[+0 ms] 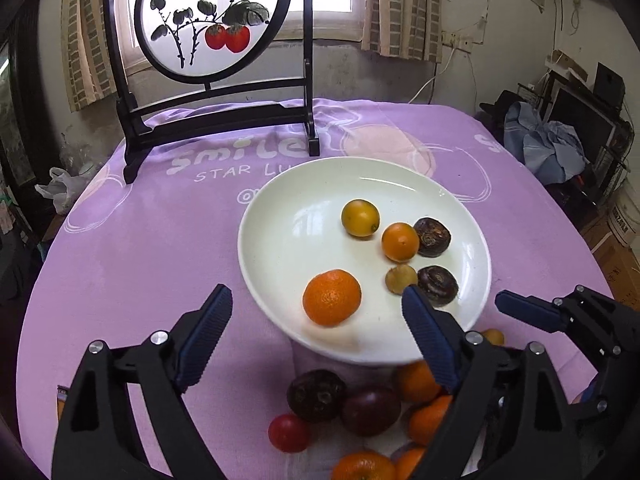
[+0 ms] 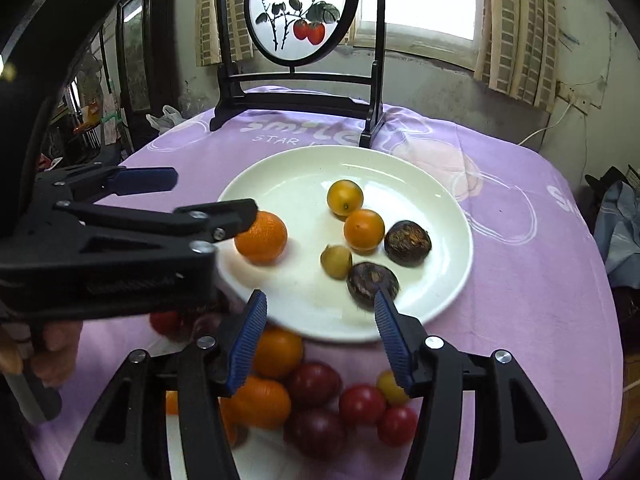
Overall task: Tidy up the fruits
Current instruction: 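Place large mandarin on plate with left gripper while right gripper places small yellow citrus, then place mandarin on plate with left gripper while right gripper places orange there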
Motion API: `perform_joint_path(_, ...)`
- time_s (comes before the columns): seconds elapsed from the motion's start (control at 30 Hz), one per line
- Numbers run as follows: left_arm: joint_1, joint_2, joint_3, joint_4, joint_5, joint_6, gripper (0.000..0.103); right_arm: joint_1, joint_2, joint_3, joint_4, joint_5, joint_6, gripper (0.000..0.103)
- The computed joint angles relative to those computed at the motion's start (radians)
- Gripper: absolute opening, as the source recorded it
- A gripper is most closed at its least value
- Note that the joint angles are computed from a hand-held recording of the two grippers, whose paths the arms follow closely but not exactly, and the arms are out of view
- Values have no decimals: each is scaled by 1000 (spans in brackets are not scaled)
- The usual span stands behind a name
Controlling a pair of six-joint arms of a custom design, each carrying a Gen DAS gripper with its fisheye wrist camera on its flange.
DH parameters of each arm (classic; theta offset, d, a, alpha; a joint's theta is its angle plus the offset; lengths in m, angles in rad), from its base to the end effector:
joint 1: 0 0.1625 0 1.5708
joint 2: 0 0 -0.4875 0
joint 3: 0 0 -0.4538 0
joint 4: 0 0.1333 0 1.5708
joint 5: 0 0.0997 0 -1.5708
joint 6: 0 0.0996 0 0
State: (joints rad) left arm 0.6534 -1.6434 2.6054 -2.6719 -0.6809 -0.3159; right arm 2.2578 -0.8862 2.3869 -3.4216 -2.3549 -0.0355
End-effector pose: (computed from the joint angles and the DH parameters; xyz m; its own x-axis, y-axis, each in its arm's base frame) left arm -0.1352 -0.3689 0.2282 -0.6893 0.2258 -0.6883 0.6020 0.7072 -0.3709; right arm 0.3391 -0.3141 0.0554 -0.6794 -0.2874 0.6751 -0.6203 0.7165 -0.3192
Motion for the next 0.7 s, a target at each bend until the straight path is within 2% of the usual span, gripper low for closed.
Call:
perform_joint_path(0.13, -64, -124, 52, 139, -11, -84, 88, 30, -31, 57, -1, -13, 67, 63)
perform_joint_path(0.43, -169, -403, 130, 515, -67, -285, 88, 61, -60, 167, -23, 13, 214, 64)
perform_joint_path(0.7, -218, -556, 159, 727, -108, -382, 88, 89, -48, 198, -5, 25, 264, 64)
